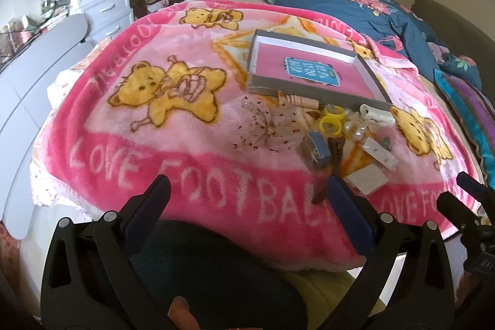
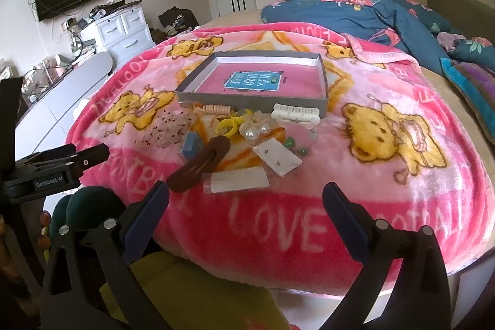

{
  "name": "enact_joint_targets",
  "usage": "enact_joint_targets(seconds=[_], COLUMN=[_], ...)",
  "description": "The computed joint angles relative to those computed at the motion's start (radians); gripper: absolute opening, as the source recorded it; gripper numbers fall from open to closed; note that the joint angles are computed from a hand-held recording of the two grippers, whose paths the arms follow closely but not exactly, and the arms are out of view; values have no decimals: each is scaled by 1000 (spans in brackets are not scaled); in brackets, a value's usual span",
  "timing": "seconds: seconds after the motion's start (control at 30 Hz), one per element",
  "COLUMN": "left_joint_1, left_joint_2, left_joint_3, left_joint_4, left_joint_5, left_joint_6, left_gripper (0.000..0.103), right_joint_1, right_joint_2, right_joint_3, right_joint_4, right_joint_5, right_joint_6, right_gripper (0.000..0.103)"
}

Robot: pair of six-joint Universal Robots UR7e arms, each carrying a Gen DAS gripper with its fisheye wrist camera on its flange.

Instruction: Organize jewelry

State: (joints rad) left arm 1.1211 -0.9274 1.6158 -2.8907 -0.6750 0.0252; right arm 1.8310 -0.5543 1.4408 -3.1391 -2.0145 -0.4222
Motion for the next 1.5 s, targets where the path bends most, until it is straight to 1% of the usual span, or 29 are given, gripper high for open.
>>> enact_joint_targets(seconds=[0.2, 0.37, 0.53, 0.73, 0.93, 1.07, 1.17, 1.3, 1.37, 1.5], left_joint_1=[15, 29, 47, 69, 95, 104, 115, 138, 149, 164], left_joint_2=[-1, 1, 14, 52, 104, 149, 178, 203, 219, 244], left_joint_3=[-12, -35, -83, -169, -276, -349, -404, -466, -500, -547], left_joint_4=[4, 31, 75, 139, 244, 309, 361, 419, 448, 484], left_joint_5=[13, 16, 13, 4, -44, -55, -78, -169, -201, -245], left_joint_6=[-14, -41, -71, -99, -124, -130, -142, -160, -174, -180], left_gripper=[95, 95, 95, 95, 95, 95, 95, 95, 95, 95], right_joint_1=[-3, -15, -26, -38, -52, -66, -73, -85, -88, -93], right_joint_2=[25, 43, 65, 97, 123, 139, 153, 177, 192, 220], right_joint_3=[-54, -104, -159, -222, -272, -309, -329, -368, -391, -436], right_joint_4=[30, 86, 141, 182, 221, 269, 288, 327, 350, 390], right_joint_5=[2, 14, 23, 14, 7, 5, -6, -8, -15, -20], right_joint_6=[-10, 12, 39, 55, 71, 102, 113, 125, 127, 132], right_gripper=[99, 99, 99, 99, 99, 99, 99, 97, 91, 88])
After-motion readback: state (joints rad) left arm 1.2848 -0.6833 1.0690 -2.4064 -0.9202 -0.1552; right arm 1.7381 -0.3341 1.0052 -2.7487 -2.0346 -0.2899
